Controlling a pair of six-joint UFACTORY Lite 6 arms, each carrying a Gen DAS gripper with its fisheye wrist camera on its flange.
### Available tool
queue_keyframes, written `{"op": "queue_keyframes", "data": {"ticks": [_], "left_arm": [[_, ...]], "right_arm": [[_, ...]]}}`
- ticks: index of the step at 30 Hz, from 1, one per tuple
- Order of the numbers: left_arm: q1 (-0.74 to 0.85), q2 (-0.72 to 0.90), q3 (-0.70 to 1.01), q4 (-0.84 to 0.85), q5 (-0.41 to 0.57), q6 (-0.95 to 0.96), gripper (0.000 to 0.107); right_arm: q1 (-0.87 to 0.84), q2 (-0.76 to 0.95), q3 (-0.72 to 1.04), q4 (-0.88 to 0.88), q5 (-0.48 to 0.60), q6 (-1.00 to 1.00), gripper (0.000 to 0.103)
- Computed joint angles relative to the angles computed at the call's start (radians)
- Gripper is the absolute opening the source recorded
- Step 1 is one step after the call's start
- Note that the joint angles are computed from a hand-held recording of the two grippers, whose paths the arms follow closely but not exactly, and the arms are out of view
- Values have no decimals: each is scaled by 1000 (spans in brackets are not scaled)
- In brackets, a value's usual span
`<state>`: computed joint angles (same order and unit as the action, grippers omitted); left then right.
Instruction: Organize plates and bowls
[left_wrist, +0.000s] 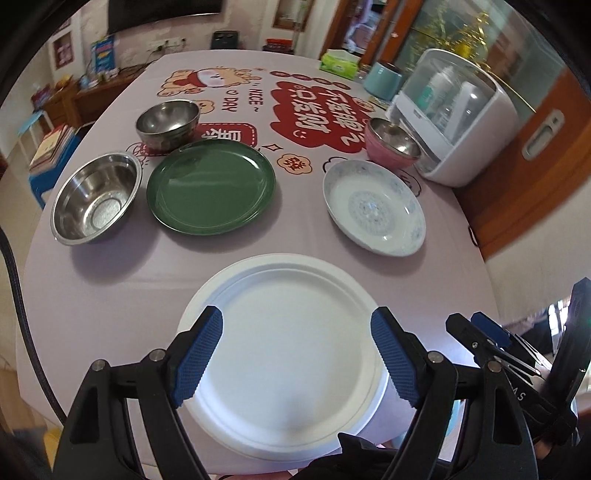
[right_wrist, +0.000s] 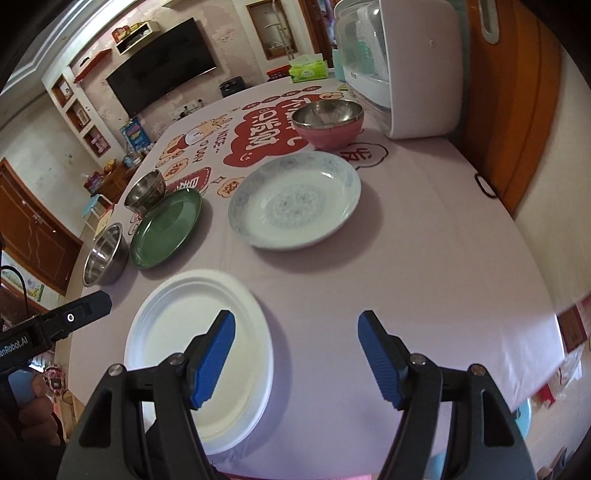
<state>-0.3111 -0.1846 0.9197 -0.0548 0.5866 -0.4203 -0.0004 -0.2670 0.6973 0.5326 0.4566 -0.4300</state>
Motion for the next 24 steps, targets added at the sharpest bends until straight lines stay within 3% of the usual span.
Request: {"op": "queue_keyframes", "data": {"ticks": [10, 24], "left_arm": [[-93, 141, 146, 132, 20, -296, 82], [-143, 407, 435, 252, 77, -496, 82]], "right_arm": [[-193, 262, 246, 212, 145, -389, 69], [-348, 639, 603, 315, 345, -551, 69]]}}
